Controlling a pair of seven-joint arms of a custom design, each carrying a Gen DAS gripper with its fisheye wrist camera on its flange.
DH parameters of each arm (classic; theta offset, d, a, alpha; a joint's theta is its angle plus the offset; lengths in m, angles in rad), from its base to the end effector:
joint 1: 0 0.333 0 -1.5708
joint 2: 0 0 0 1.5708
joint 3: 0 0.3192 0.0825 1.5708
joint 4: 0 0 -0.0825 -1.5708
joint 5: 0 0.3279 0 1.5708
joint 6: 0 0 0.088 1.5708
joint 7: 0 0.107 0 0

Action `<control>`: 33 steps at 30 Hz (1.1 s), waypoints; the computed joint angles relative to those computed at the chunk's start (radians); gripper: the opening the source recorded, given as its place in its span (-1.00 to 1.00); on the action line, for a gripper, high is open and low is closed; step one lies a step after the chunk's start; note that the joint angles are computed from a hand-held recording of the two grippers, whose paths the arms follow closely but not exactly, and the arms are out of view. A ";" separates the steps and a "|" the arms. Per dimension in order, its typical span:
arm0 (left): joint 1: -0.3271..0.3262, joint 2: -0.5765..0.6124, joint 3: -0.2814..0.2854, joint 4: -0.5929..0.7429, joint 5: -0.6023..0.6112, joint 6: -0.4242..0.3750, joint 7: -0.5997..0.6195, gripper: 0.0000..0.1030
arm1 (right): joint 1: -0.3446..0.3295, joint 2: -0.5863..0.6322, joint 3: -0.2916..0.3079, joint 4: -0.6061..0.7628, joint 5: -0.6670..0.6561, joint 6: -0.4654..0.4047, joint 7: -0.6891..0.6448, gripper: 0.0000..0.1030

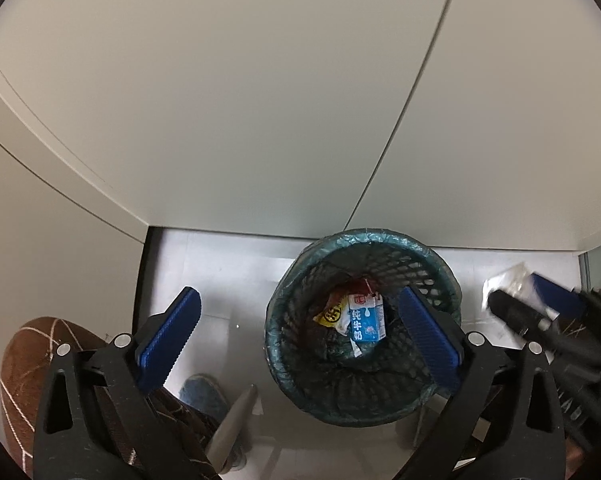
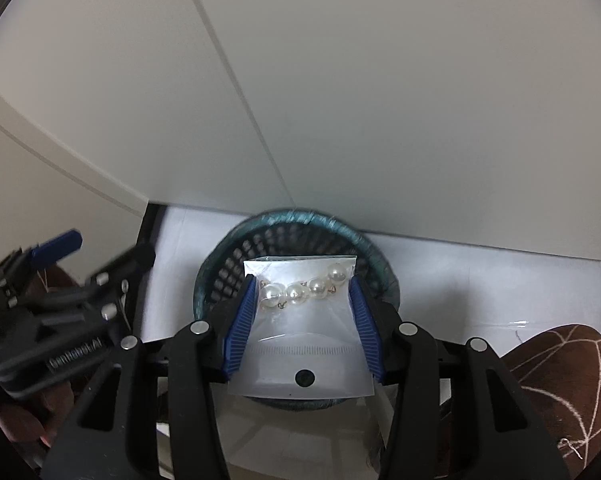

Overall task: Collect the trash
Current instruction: 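Open left tool to drop the net bag while right tool drops the pearl bag, then raise both open tools back up toward the counter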

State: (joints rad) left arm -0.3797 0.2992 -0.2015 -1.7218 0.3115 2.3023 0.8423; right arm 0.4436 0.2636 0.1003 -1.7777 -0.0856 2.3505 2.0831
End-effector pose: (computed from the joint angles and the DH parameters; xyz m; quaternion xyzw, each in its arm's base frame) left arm 0.5273 -0.3225 0.4707 -0.6925 0.6998 -0.1290 0.1186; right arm 0.5244 0.3091 0.4702 -0.7240 0.6718 -0.0607 0.1440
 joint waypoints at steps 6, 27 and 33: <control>0.005 -0.001 -0.001 0.001 -0.014 -0.012 0.009 0.89 | 0.009 -0.001 -0.002 -0.007 -0.009 0.004 0.023 0.03; 0.032 -0.057 0.000 -0.021 -0.046 0.010 -0.005 0.89 | -0.012 -0.116 -0.021 -0.086 -0.138 0.027 0.202 0.72; 0.051 -0.127 -0.012 -0.020 -0.066 0.016 0.010 0.89 | -0.018 -0.169 -0.009 -0.059 -0.219 0.005 0.217 0.79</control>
State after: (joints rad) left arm -0.3290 0.1724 -0.2136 -1.7419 0.2459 2.3181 0.8518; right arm 0.4251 0.0943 0.0911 -1.8372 -0.3049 2.3553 2.3000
